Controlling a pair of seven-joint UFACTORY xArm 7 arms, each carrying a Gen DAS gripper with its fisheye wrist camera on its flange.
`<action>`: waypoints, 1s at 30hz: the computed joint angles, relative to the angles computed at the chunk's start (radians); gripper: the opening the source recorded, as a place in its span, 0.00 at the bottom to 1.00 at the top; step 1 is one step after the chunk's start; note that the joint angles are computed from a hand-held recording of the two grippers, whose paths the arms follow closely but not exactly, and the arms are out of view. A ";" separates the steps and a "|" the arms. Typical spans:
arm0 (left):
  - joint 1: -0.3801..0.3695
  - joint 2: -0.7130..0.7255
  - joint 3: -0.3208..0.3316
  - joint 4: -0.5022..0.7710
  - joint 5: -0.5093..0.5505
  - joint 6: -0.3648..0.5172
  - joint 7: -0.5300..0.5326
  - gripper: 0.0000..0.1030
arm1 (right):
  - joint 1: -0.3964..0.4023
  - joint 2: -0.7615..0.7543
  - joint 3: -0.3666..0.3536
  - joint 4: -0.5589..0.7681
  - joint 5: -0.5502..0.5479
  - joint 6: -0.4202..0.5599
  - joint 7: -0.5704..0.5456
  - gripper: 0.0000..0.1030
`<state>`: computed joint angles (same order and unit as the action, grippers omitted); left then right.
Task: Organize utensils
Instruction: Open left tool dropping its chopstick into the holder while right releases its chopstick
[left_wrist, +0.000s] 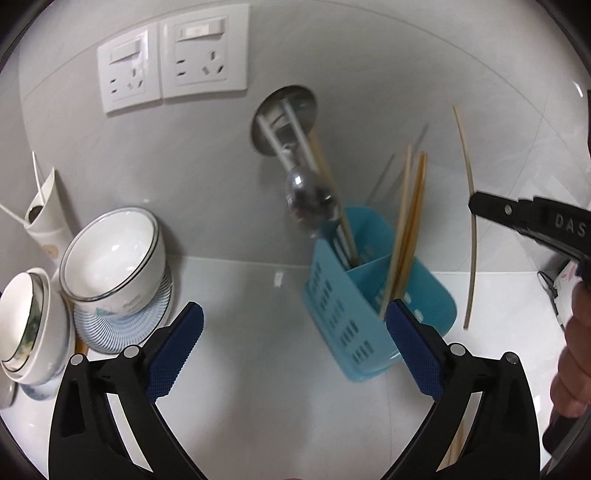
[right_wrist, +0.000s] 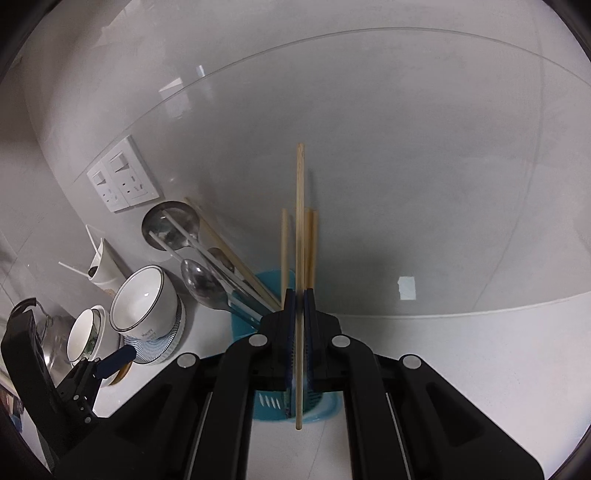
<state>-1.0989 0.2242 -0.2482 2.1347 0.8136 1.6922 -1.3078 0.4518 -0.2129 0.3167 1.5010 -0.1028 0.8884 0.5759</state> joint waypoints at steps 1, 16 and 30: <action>0.008 -0.023 0.000 -0.031 -0.013 -0.005 -0.004 0.94 | 0.001 0.010 0.004 0.004 -0.008 -0.009 -0.003 0.04; 0.148 -0.123 -0.095 -0.175 -0.099 -0.053 -0.062 0.94 | 0.039 0.089 -0.002 0.011 -0.073 -0.017 0.011 0.04; 0.130 -0.102 -0.095 -0.143 -0.090 -0.050 -0.033 0.94 | 0.035 0.006 -0.012 -0.045 -0.052 0.029 -0.030 0.42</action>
<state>-0.9687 0.1227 -0.3428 1.9919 0.7238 1.6422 -1.3412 0.4869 -0.2071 0.3048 1.4559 -0.1551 0.9169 0.5461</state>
